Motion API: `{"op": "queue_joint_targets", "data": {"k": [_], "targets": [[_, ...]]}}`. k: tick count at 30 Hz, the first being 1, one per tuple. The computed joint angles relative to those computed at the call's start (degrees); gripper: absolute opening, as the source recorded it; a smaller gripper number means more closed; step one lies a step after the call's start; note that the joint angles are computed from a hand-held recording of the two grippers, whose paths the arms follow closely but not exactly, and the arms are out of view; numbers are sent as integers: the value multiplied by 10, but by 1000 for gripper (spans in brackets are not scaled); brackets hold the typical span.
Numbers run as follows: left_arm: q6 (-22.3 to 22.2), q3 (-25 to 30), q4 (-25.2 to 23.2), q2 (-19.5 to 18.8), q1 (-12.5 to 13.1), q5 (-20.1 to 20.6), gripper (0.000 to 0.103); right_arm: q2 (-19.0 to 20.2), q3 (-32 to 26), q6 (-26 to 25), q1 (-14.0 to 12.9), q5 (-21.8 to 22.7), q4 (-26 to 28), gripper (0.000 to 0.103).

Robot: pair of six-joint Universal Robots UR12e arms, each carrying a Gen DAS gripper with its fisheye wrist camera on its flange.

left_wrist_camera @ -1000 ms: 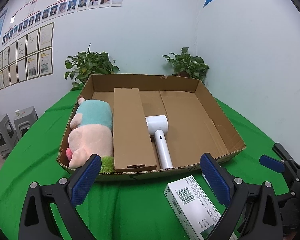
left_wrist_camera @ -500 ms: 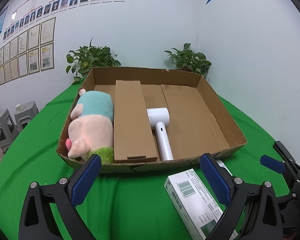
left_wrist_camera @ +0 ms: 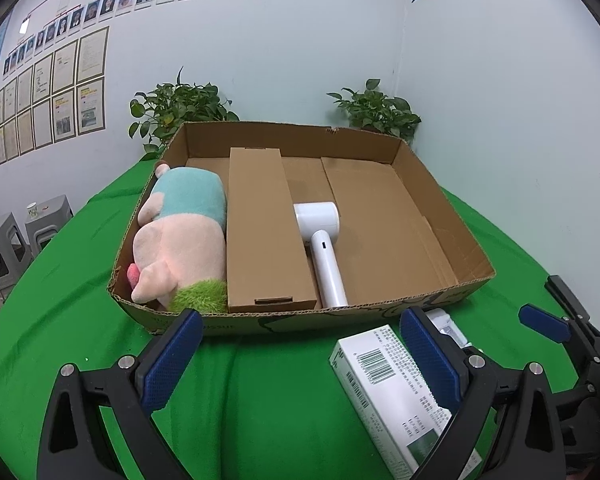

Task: Organize objects
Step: 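Move the right gripper to the white medicine box on the table, then close the right gripper on the white medicine box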

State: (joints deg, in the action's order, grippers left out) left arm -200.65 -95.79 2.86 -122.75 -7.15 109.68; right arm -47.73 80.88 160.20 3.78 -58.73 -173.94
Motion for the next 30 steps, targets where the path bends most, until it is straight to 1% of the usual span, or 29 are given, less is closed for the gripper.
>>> {"op": "queue_joint_targets", "data": {"k": [3, 4, 5, 6, 7, 9, 12, 14, 16, 18, 20, 23, 25, 26, 27, 28, 30], "targets": [[1, -1, -9, 1, 2, -7, 100, -1, 6, -14, -1, 20, -6, 103], [3, 0, -12, 1, 2, -9, 100, -2, 7, -23, -2, 31, -3, 103], [2, -1, -15, 1, 3, -13, 100, -3, 11, -40, -4, 50, 4, 103], [1, -2, -17, 1, 4, -19, 100, -4, 12, -52, -4, 61, 11, 103], [-4, -4, -19, 1, 7, -35, 100, -6, 15, -67, -5, 67, 20, 103], [-21, -10, -28, 2, 14, -73, 100, -10, 24, -97, -6, 68, 43, 103], [-33, -15, -34, -1, 19, -109, 99, -16, 35, -139, -7, 58, 90, 103], [-36, -14, -41, -5, 21, -124, 99, -19, 43, -162, -8, 56, 108, 103], [-39, -11, -50, -8, 22, -137, 98, -22, 52, -179, -6, 47, 106, 103], [-36, -9, -53, -11, 23, -142, 97, -23, 55, -183, -5, 43, 103, 103], [-28, -8, -54, -11, 21, -140, 97, -24, 56, -189, -3, 37, 117, 101], [-27, -8, -61, -12, 20, -139, 97, -26, 62, -193, 0, 21, 116, 97], [-32, -12, -60, -12, 21, -151, 95, -27, 62, -197, 1, 13, 126, 81], [-35, -16, -56, -12, 21, -163, 94, -26, 63, -196, 2, 8, 128, 76], [-38, -21, -43, -13, 24, -187, 93, -26, 64, -195, 3, -1, 128, 68], [-40, -22, -40, -13, 26, -201, 92, -26, 63, -194, 5, -10, 129, 67], [-37, -24, -41, -12, 28, -214, 91, -26, 63, -188, 3, 0, 135, 66]]}}
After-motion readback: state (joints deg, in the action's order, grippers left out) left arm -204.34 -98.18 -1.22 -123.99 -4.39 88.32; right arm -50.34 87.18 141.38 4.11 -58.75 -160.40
